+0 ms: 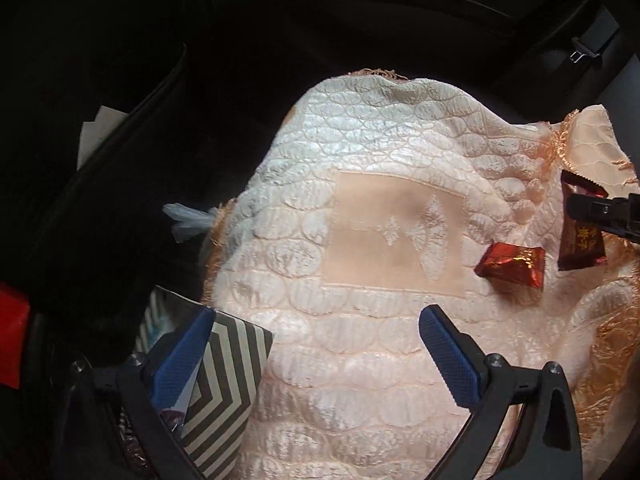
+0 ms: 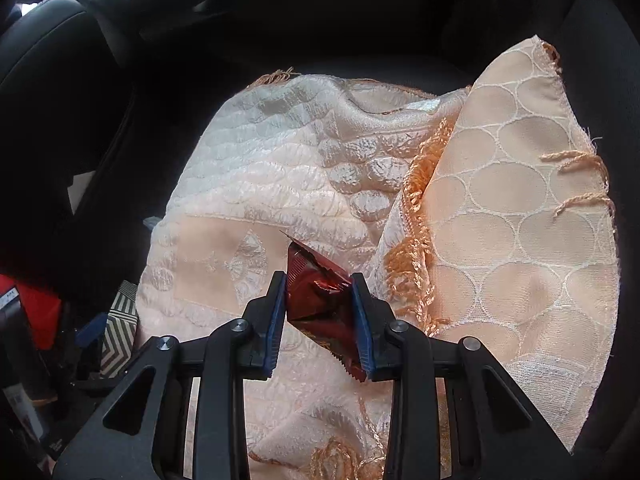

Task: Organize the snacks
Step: 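Hold red candy in right gripper while left gripper moves toward the other red candy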

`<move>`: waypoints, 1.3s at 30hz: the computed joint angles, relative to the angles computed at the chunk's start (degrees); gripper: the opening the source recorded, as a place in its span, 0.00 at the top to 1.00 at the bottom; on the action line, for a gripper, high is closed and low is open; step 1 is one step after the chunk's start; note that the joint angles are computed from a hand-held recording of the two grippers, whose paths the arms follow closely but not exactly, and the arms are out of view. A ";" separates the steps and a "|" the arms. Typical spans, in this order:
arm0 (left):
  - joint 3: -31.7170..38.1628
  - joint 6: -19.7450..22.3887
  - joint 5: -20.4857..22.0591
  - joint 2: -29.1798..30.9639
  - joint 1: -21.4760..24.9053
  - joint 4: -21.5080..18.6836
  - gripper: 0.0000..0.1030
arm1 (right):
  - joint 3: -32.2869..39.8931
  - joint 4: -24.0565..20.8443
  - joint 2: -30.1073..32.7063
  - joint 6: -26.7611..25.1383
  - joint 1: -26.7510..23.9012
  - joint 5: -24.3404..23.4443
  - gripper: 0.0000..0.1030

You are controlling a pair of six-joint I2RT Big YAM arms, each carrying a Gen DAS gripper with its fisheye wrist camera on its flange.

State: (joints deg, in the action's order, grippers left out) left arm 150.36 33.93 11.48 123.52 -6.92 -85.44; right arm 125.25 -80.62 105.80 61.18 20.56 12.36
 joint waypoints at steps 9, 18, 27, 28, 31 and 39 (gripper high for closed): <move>-2.69 -0.82 1.78 -0.29 0.65 1.86 0.00 | -2.22 1.54 -1.10 0.97 0.37 -0.55 0.71; -14.77 1.74 -1.04 -6.23 -0.03 10.50 0.00 | -4.36 2.89 -1.88 2.08 0.01 -1.94 0.71; -22.94 2.55 0.26 -10.55 -0.02 15.73 0.00 | -6.32 4.07 -2.71 2.93 -0.41 -2.62 0.71; -24.39 2.98 0.79 -11.38 -0.19 15.57 0.00 | -6.30 4.08 -2.67 2.89 -0.44 -2.70 0.71; -29.19 2.50 0.95 -13.60 -0.93 16.38 0.00 | -6.51 4.28 -2.79 2.92 -0.51 -2.76 0.71; -32.96 6.05 -0.17 -13.38 -0.28 23.00 0.00 | -7.95 5.33 -3.60 3.45 -0.73 -3.71 0.71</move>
State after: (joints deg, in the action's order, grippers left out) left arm 117.40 39.98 11.31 110.13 -7.20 -62.44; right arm 117.30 -75.29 102.20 64.63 19.83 8.65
